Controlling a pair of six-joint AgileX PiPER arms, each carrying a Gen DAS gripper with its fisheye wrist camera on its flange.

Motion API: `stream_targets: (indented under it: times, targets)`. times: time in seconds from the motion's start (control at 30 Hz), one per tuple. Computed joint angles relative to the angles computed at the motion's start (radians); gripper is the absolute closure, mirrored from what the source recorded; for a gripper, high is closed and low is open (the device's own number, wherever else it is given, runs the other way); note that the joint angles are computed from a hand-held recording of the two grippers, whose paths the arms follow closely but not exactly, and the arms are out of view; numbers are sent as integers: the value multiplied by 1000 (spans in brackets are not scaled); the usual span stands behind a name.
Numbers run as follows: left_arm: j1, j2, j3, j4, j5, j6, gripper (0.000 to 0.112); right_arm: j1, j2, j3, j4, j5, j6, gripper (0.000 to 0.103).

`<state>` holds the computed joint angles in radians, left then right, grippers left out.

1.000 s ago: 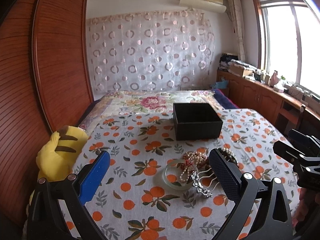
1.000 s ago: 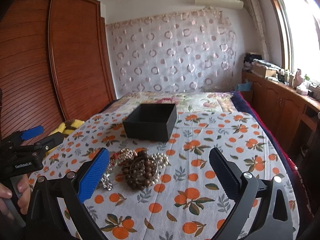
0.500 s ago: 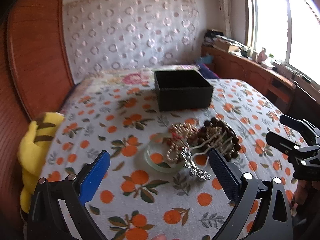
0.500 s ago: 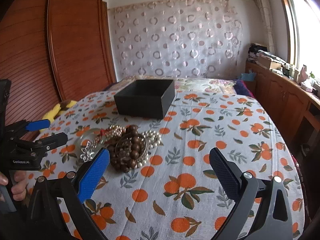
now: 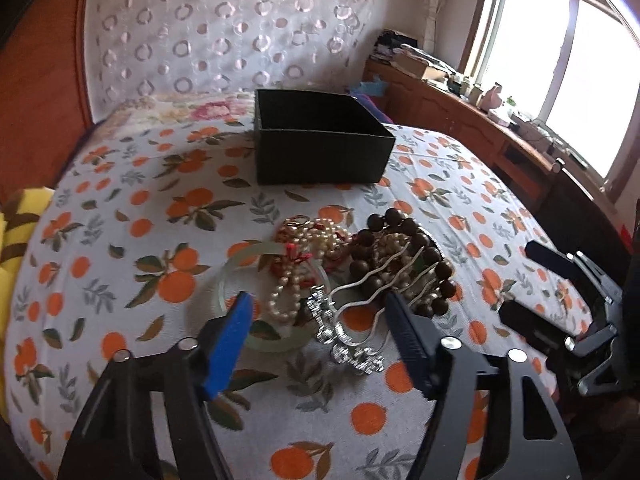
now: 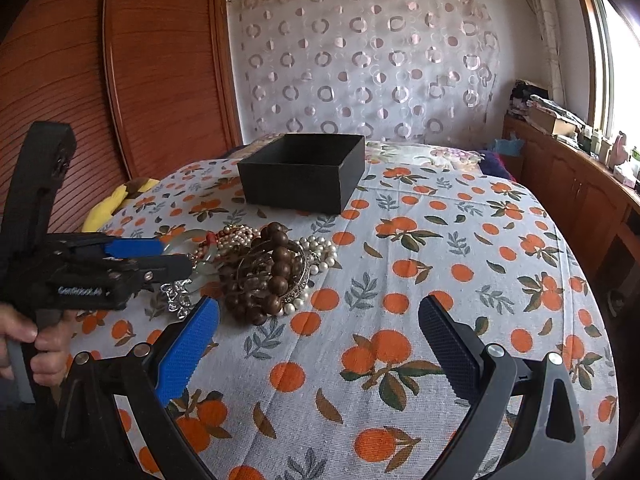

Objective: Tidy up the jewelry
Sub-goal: 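Move both grippers down toward the jewelry pile on the bed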

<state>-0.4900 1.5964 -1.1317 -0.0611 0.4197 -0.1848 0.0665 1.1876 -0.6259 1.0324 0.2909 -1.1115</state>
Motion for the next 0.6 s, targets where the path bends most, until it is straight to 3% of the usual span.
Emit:
stream_targets:
  times: [0.07,0.27,0.33,0.37,0.43,0.53,0.6]
  targets:
    - [11,23,-22,-65,16,53,61,1,-1,3,10,-4,-12,3]
    - [6,39,-26,-64,17,38,73,5,1,4,13,-6,-11,3]
    - [13,27,-15,-109,12,80,88,5,-1,5,12,-7,-12,3]
    - [10,20,-9,-85,6,58,90,6,-1,6,13,-8,-13,3]
    - [9,-8,19,-54,-15,24,107,3,-1,5,17,-7,-15,3]
    - [23,-58,68,-93,-46,56,109,6,1,6,13,-7,-11,3]
    - [15,-86,93,-29,-63,-3,110,7,1,7,14,-9,-12,3]
